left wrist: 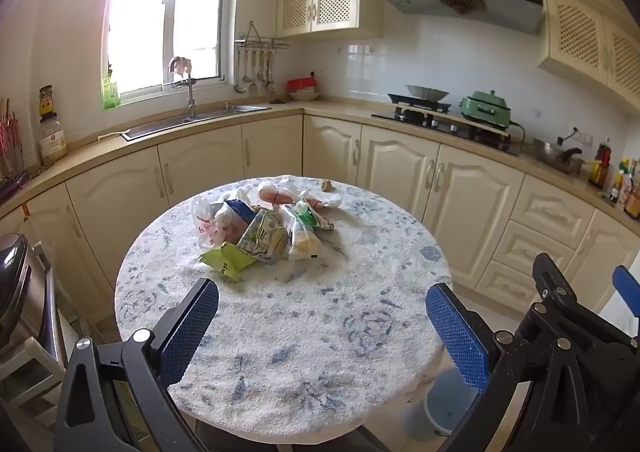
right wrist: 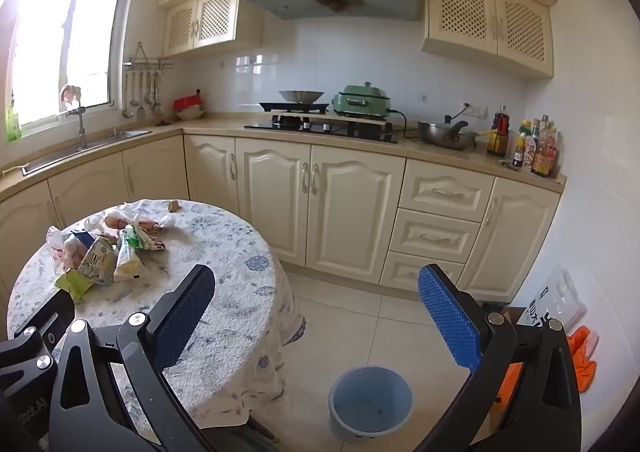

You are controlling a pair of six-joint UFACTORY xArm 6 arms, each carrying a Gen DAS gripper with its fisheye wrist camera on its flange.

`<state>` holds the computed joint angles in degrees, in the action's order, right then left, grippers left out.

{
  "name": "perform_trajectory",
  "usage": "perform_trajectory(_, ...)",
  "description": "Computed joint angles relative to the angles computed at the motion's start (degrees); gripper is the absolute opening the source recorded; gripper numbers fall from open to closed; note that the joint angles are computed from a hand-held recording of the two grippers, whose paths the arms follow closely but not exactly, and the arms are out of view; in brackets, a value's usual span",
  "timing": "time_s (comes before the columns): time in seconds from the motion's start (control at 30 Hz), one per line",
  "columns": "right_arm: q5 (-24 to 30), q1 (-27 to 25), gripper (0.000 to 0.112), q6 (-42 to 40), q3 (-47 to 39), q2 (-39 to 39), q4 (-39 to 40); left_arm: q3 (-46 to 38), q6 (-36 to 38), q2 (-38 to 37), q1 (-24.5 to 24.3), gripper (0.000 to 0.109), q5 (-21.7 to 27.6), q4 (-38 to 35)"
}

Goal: Collect trash

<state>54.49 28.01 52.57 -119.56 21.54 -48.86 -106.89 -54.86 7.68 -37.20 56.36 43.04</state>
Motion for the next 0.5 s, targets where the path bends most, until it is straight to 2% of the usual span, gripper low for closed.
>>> perform_trajectory(0.37,-0.4,-0.1,0.103,0.3,1.0,-0.5,-0.4,3.6,-0.6,-2.3,0.3,0.102,-3.0,0.9)
perform_trajectory(0.5,0.0,0.2,0.103,0.4,-0.1,0.4,-0.3,1.6,-0.1,-0.9,-0.2,0.102,-1.6,1.2)
